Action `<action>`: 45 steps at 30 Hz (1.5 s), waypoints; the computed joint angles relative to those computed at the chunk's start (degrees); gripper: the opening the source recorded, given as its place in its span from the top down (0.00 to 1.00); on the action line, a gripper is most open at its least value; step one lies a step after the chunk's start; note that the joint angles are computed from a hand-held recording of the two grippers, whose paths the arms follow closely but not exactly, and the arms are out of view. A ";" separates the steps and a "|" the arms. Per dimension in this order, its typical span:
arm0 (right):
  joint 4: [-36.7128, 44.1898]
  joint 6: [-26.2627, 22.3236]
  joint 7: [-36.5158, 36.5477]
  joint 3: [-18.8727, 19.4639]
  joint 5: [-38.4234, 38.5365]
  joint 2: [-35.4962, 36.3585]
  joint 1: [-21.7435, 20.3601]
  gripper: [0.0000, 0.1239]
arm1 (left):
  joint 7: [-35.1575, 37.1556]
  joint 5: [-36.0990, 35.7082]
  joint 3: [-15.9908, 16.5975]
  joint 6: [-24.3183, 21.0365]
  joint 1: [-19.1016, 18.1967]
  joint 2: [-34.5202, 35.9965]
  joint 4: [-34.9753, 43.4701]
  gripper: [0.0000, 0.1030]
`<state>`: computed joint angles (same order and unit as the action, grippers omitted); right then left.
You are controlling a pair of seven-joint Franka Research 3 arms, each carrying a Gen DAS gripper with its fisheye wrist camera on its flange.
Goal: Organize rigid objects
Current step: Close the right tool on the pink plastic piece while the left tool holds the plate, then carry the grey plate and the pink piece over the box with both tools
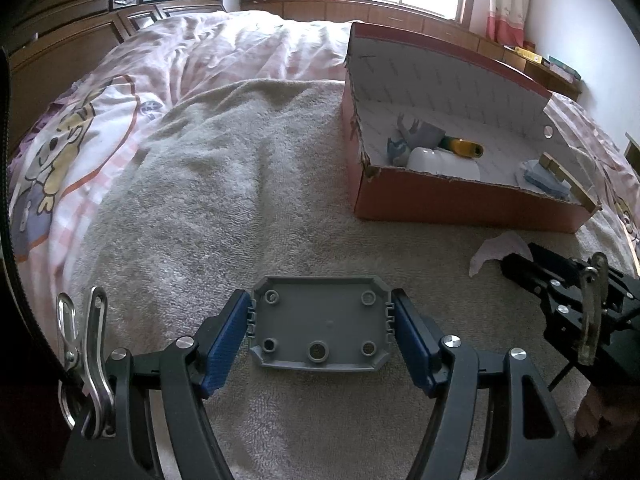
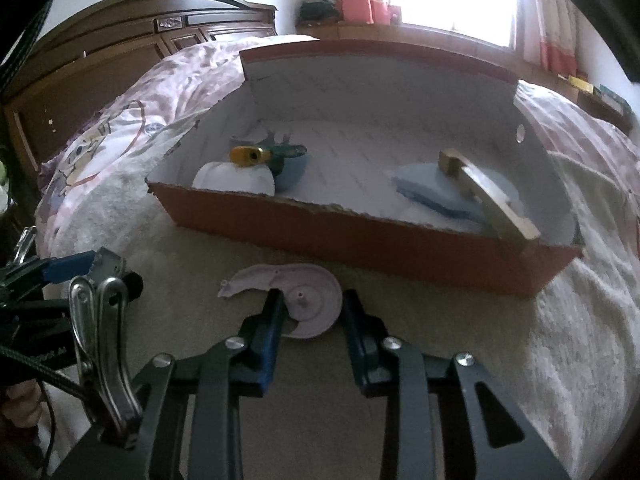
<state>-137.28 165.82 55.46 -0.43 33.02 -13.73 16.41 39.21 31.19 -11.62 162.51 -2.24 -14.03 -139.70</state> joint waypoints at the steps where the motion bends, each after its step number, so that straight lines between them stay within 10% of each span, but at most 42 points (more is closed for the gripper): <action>1: -0.20 -0.11 0.15 -0.05 0.06 -0.25 -0.07 0.75 | -0.07 0.04 0.00 0.04 0.02 -0.02 -0.02 0.31; 45: -4.01 -2.68 -9.73 -4.74 14.03 -6.95 1.20 0.75 | 6.50 -4.36 0.23 3.12 -2.51 -0.27 1.18 0.31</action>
<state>-141.29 163.14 45.73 -5.17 47.05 -20.69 17.61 45.71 26.83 -11.39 165.63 -4.75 -14.30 -138.52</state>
